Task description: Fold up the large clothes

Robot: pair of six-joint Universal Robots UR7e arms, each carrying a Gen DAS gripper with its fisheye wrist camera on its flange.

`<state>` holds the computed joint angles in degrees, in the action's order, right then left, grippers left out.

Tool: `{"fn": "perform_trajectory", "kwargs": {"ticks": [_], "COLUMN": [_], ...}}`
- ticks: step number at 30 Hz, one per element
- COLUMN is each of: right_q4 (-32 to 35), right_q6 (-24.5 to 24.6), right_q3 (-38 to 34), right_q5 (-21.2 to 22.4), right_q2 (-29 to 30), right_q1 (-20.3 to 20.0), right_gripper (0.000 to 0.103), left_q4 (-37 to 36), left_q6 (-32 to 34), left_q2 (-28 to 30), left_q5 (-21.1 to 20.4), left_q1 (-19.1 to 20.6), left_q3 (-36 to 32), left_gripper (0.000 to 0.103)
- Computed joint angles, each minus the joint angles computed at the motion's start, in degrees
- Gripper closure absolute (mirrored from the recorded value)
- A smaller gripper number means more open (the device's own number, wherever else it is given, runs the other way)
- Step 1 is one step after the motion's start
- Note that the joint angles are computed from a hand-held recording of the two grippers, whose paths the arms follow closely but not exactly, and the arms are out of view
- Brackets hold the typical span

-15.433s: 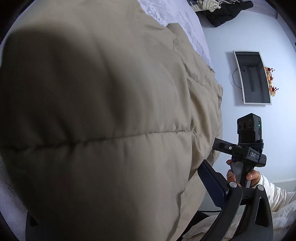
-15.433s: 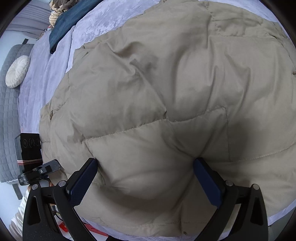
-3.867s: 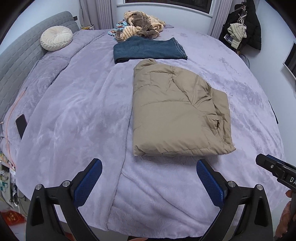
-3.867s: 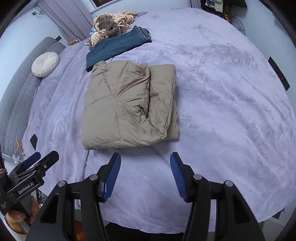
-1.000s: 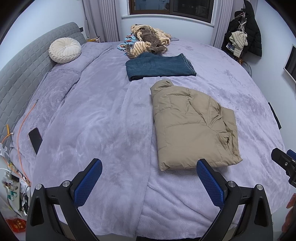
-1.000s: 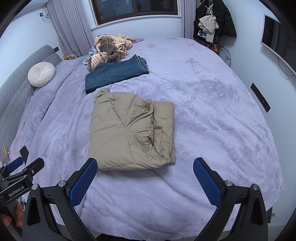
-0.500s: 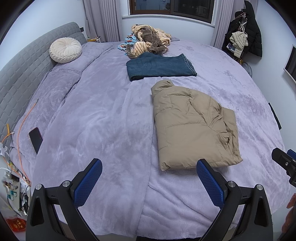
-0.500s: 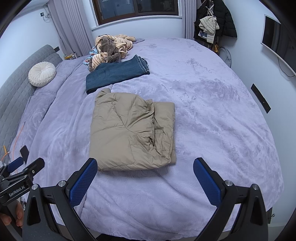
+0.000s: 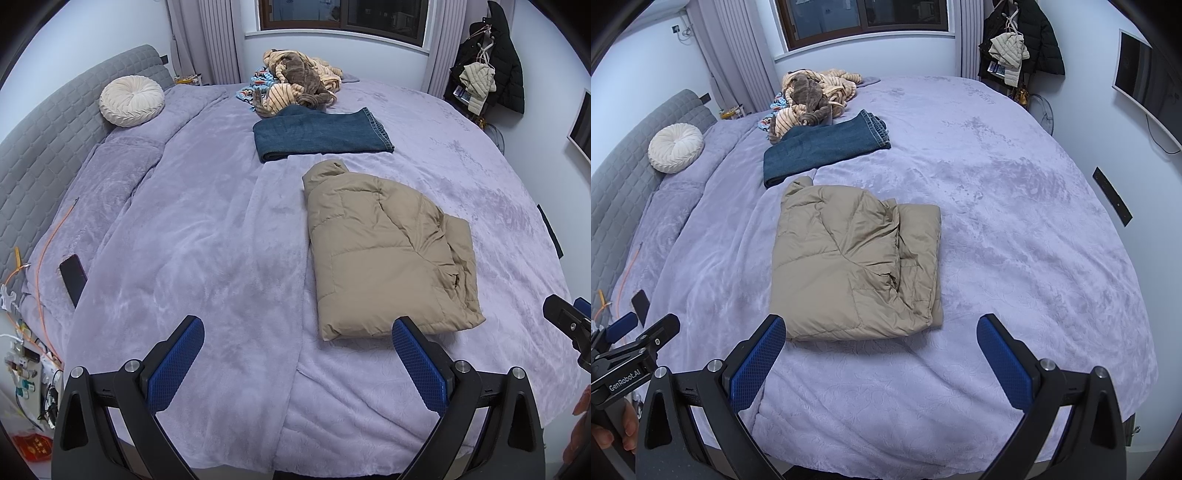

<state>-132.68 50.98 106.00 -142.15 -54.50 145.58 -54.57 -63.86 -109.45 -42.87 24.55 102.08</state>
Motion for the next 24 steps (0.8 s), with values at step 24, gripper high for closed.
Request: {"fn": "perform_trajectory", "kwargs": {"ticks": [24], "right_q4": [0.9], "right_q6": [0.4], "right_q3": [-0.5], "right_q5": [0.2], "right_q2": [0.3], "right_q1": [0.0], "right_gripper": [0.0], "left_q4": [-0.2], "left_q6": [-0.6], "left_q2": [-0.4], "left_q5": [-0.3], "left_q1": [-0.4], "left_q3": [0.4], "left_gripper": [0.001]}}
